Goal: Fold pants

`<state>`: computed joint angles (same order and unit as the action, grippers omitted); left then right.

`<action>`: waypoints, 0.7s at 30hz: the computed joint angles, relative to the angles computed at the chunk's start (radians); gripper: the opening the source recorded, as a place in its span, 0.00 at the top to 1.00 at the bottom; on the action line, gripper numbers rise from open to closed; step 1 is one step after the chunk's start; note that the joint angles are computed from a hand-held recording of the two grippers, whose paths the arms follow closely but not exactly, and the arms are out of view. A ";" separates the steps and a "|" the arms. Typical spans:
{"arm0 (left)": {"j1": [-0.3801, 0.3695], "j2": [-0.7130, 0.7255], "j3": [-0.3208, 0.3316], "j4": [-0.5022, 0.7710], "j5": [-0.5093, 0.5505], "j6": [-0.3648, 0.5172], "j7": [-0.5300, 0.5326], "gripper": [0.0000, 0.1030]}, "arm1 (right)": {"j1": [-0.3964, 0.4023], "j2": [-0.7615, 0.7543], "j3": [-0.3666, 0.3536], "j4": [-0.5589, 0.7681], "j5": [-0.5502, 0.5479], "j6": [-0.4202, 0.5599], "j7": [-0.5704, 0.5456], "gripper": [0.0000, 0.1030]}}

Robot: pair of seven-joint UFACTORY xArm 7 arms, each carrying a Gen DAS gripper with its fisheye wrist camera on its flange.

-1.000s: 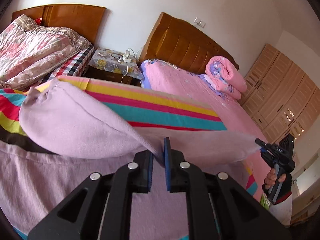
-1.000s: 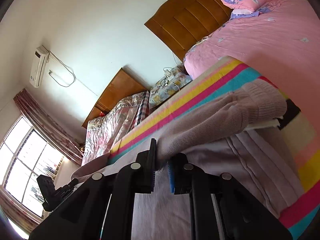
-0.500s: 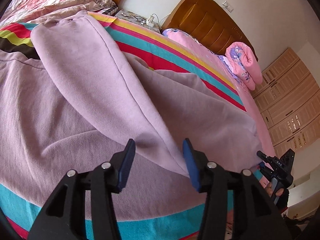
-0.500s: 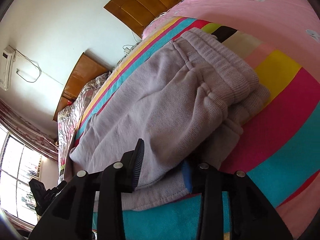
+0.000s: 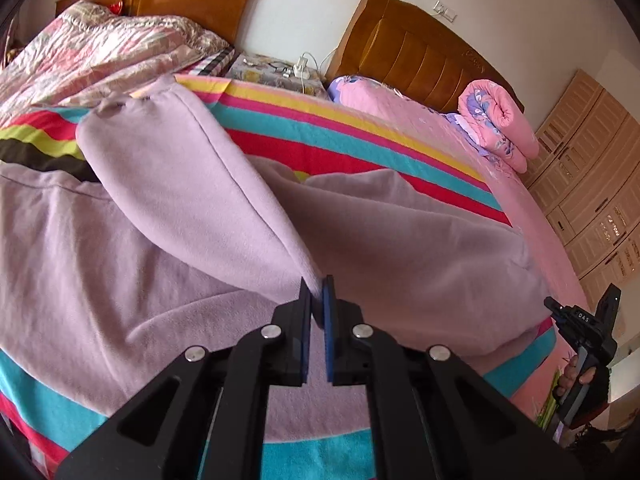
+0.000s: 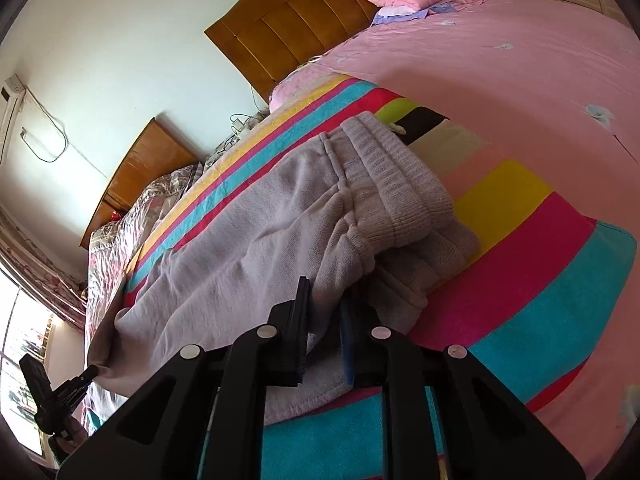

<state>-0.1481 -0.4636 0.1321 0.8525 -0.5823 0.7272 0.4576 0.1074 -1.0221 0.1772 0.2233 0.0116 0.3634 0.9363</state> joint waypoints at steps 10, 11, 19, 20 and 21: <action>0.054 0.012 -0.002 -0.098 0.038 0.059 -0.031 0.94 | 0.038 -0.024 -0.068 -0.075 0.066 -0.010 -0.019 0.87; 0.051 0.014 0.007 -0.090 0.028 0.071 -0.025 0.92 | 0.040 -0.025 -0.072 -0.071 0.067 -0.005 -0.025 0.84; 0.045 0.016 0.014 -0.069 -0.012 0.121 0.009 0.69 | 0.301 0.063 -0.126 -0.066 0.206 -0.155 -0.043 0.57; 0.045 0.016 0.007 -0.070 -0.012 0.120 0.010 0.69 | 0.344 0.106 -0.142 -0.061 0.219 -0.208 -0.057 0.57; 0.043 0.021 0.002 -0.069 -0.013 0.117 0.009 0.69 | 0.375 0.155 -0.148 -0.053 0.226 -0.265 -0.065 0.57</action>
<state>-0.1046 -0.4424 0.1338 0.7838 -0.5950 0.8440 0.4668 0.4826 -0.8670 0.0289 0.1704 0.2374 0.0984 0.8711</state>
